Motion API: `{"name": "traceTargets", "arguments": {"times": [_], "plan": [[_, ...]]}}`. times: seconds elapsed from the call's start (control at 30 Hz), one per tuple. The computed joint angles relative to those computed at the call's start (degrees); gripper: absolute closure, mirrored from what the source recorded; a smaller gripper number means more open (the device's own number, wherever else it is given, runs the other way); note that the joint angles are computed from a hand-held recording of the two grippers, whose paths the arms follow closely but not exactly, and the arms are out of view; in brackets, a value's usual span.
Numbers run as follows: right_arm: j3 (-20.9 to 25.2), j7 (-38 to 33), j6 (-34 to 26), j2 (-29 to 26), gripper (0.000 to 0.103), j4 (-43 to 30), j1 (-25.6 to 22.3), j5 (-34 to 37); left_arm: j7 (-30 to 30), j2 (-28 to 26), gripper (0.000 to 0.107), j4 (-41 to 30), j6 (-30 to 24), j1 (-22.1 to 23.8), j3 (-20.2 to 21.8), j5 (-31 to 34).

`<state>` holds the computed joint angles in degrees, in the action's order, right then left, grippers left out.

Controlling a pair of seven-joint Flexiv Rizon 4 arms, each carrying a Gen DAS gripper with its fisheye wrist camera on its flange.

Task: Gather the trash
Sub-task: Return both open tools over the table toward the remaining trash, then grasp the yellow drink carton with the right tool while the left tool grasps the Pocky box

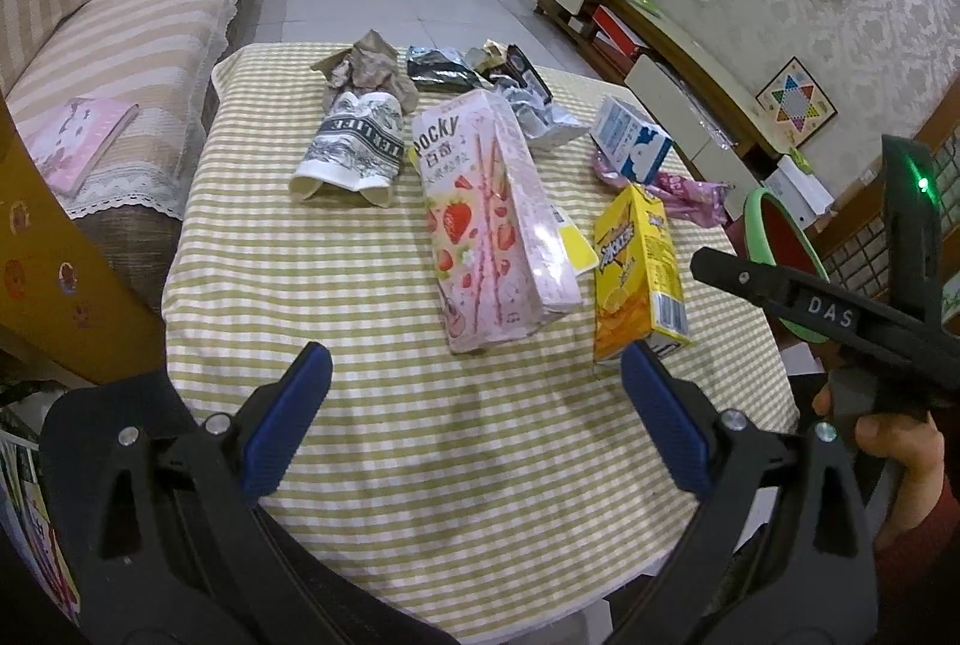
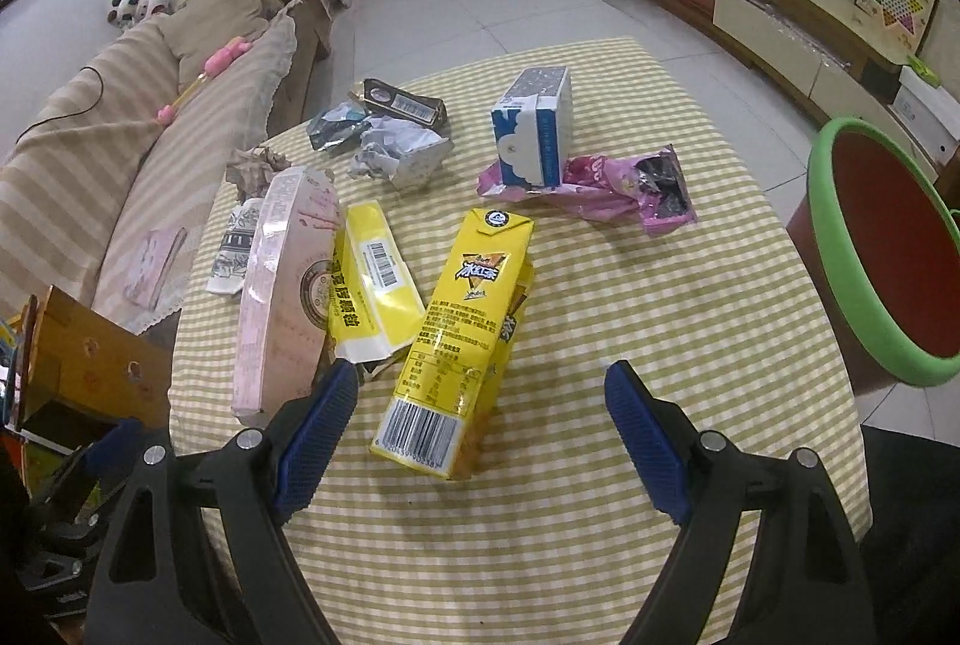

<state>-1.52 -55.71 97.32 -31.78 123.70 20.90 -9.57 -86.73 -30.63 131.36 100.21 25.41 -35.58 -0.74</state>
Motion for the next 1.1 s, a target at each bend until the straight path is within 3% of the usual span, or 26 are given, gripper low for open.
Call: {"name": "traceTargets", "arguments": {"times": [0.57, 1.1], "plan": [[2.0, -0.7, 0.4, -1.6, 0.022, -1.1, -1.2, 0.0, -0.2, 1.1, 0.012, 0.5, -0.5, -1.5, 2.2, -0.9], [9.6, -1.4, 1.4, -3.0, 0.022, -1.0, -9.7, 0.5, 4.8, 1.5, 0.012, -1.2, -4.1, -7.6, 5.8, -5.1]]}}
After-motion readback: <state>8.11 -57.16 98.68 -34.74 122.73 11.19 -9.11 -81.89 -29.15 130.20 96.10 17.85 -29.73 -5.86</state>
